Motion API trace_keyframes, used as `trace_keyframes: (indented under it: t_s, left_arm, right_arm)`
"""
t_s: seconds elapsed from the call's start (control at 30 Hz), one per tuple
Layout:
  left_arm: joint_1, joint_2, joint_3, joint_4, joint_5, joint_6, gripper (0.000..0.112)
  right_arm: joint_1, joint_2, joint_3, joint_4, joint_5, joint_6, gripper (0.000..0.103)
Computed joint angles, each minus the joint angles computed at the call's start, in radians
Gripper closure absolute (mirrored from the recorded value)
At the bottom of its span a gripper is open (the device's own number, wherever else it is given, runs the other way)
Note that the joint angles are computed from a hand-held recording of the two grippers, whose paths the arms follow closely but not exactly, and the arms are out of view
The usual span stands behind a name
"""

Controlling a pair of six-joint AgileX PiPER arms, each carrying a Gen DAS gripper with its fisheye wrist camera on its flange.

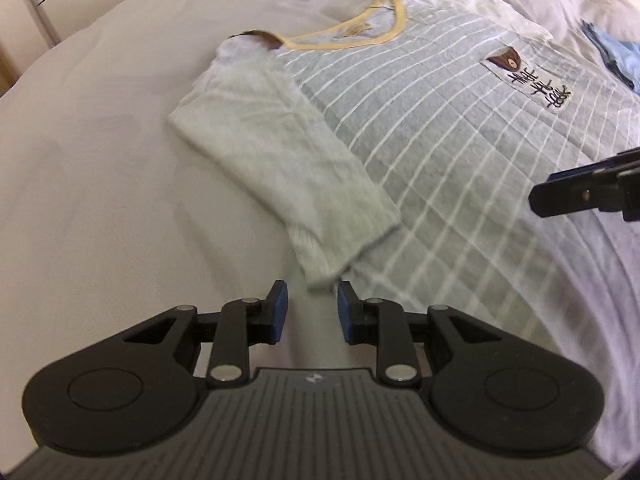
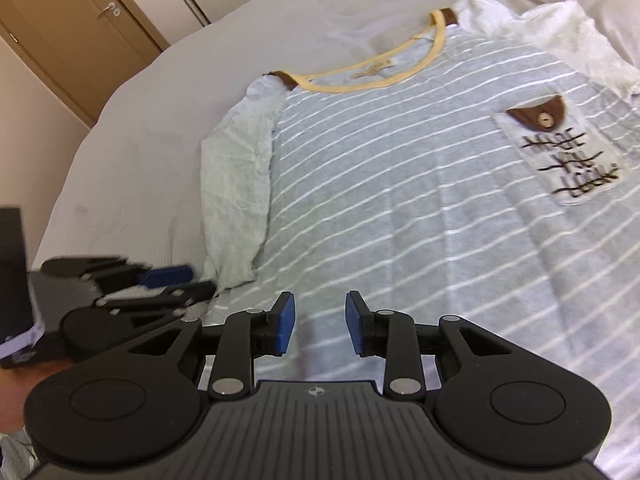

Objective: Fold clothes

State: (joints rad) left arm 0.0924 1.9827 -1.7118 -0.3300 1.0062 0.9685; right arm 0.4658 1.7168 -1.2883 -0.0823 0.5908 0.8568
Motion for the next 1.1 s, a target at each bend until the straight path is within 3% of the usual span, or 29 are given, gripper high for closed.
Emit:
trace_keyframes:
  t_s: [0.07,0.37,0.5,0.67,0.87,1.1]
  left_arm:
    - [0.002,-0.062,0.060,0.014,-0.009,-0.047,0.090]
    - [-0.048,-0.325,0.290,0.023,-0.046,-0.187,0.084]
    - [-0.081,-0.400,0.333,-0.028,-0.027,-0.202,0.075]
    - [-0.176,-0.459,0.373,-0.053,-0.030,-0.237,0.072]
    - [-0.365,-0.464,0.302,-0.001,-0.034,-0.405,0.056]
    - [-0.702,-0.270,0.055,0.300,-0.092,-0.719,0.053]
  right_arm:
    - [-0.018,-0.032,0.025,0.027,0.021,-0.050,0.062]
    - [-0.127,-0.217,0.140,0.139,0.168,-0.336,0.057]
    - [-0.154,-0.322,0.156,0.074,0.268,-0.311,0.056]
    - [-0.165,-0.447,0.138,-0.060,0.401,-0.214,0.051]
    - [-0.336,-0.519,0.056,-0.044,0.531,-0.357,0.047]
    - [-0.761,-0.459,-0.011,0.227,0.493,-0.830,0.043]
